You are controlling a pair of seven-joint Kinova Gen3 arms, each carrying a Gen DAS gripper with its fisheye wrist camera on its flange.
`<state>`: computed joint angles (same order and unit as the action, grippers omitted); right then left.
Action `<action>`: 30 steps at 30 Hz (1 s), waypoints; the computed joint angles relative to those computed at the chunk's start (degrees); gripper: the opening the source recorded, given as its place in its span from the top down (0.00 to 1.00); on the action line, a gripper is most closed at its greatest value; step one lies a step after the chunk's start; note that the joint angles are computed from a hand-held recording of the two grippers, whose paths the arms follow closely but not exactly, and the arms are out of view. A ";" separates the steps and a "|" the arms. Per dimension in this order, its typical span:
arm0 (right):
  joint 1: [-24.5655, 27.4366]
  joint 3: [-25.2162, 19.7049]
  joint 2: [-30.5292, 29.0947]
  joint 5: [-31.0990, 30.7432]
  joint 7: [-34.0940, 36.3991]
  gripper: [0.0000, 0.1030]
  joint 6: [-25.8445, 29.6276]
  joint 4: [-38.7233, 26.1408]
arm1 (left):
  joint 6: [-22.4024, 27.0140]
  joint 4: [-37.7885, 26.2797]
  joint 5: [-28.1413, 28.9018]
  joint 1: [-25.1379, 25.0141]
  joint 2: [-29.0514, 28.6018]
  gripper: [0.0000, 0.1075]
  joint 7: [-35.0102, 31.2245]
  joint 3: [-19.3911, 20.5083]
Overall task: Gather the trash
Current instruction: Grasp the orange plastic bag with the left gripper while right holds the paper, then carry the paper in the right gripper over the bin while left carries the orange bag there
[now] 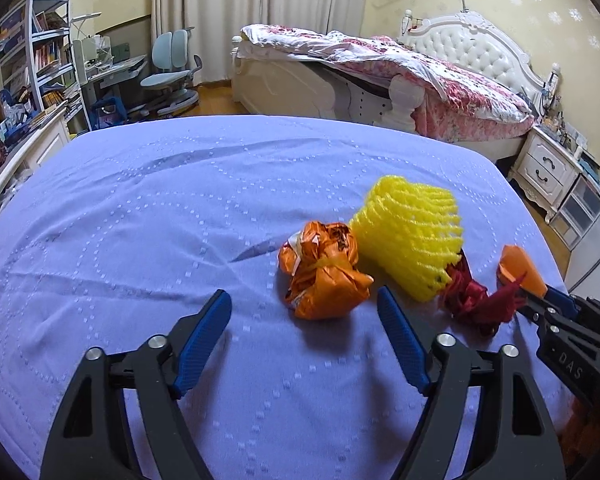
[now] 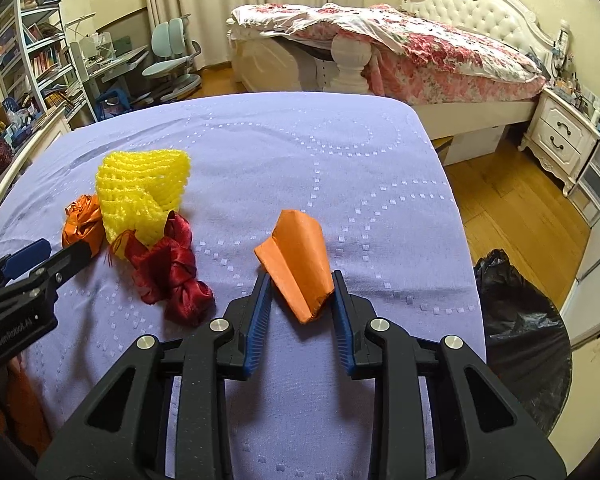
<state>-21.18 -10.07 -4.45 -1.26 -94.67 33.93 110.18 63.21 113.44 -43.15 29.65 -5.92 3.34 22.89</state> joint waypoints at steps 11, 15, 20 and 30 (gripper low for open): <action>0.03 0.38 0.57 -0.65 0.95 0.72 0.02 -0.68 | -3.59 1.04 3.01 -2.00 -1.81 0.65 -3.48 0.38; 0.01 0.38 -0.17 -1.38 1.27 0.72 0.00 -0.09 | -2.12 1.16 3.09 -1.48 -2.27 0.65 -2.08 2.07; 0.10 0.64 -2.13 -2.91 2.22 0.72 -0.15 1.78 | -0.73 1.31 3.33 -0.49 -2.77 0.65 -0.55 3.83; 0.51 1.91 -8.61 -6.67 5.06 0.72 0.17 7.03 | 2.35 0.20 2.27 3.10 -2.23 0.66 3.83 7.39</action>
<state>-20.68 -8.16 -13.07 -7.93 -89.60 34.10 117.21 65.57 113.63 -40.88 32.75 -8.15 7.18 30.28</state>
